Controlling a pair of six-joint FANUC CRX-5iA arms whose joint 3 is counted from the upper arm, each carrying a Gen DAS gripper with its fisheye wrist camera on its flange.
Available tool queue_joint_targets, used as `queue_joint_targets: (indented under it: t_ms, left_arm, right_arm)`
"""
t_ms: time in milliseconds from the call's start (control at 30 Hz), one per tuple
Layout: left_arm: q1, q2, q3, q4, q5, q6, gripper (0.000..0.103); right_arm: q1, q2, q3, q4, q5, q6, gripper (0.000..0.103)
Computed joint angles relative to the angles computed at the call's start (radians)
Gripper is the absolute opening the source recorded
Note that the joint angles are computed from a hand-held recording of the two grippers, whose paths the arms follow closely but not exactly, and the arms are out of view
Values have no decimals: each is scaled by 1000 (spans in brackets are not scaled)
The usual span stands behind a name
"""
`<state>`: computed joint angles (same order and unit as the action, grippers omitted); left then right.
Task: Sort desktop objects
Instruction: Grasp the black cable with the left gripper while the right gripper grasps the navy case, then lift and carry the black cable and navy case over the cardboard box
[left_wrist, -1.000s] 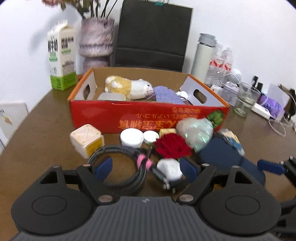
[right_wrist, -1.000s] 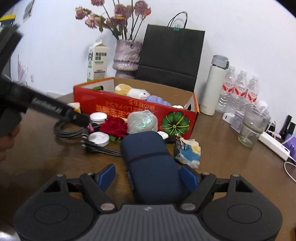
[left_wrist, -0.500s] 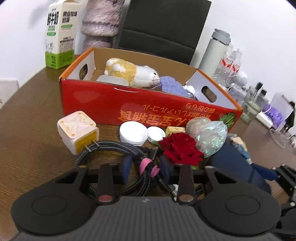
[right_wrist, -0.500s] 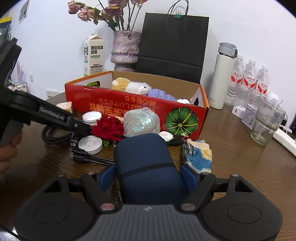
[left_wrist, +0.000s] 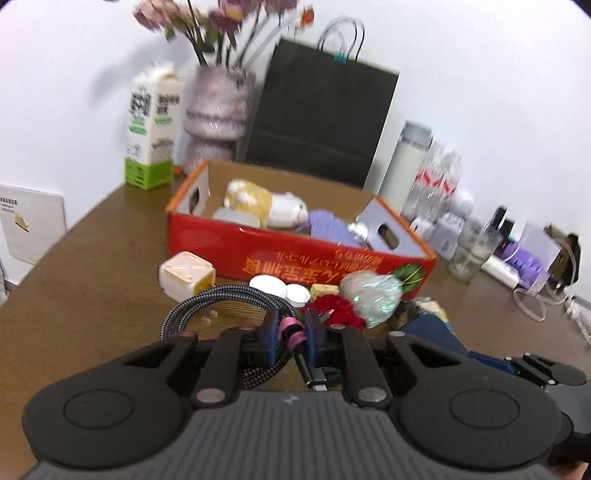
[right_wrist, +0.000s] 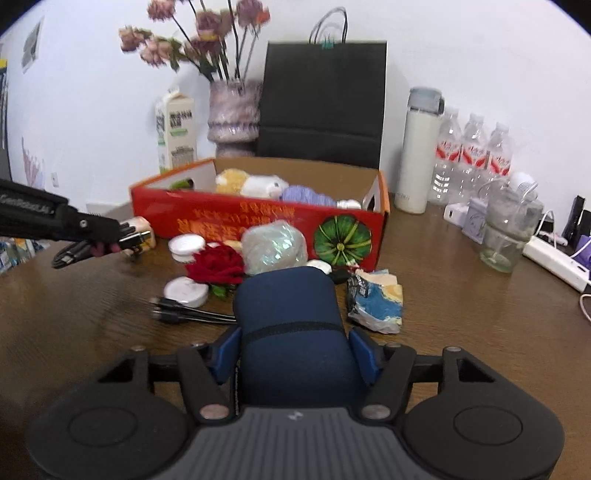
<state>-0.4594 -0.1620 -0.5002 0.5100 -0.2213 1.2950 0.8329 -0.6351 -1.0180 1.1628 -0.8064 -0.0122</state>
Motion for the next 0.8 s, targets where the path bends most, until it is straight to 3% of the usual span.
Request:
queue_joint_targets:
  t_ms: [200,367,567,800]
  left_arm:
    - [-13,-157,-60,-138,3,145,16]
    - [-39,-236,-6,-437,-55,395,16]
    - [-62,-358,-84,-396,-27,370,16]
    - [-95,-510,-146,-444,-53,393,16]
  right_arm:
    - [248,-133,-26,52,-243,-149,62]
    - [467,-160,-19,126,-494,-239,62]
    - [720,-131,-1,110,-756,-313,62]
    - [1017,-96,31,27,-1011,-391,60]
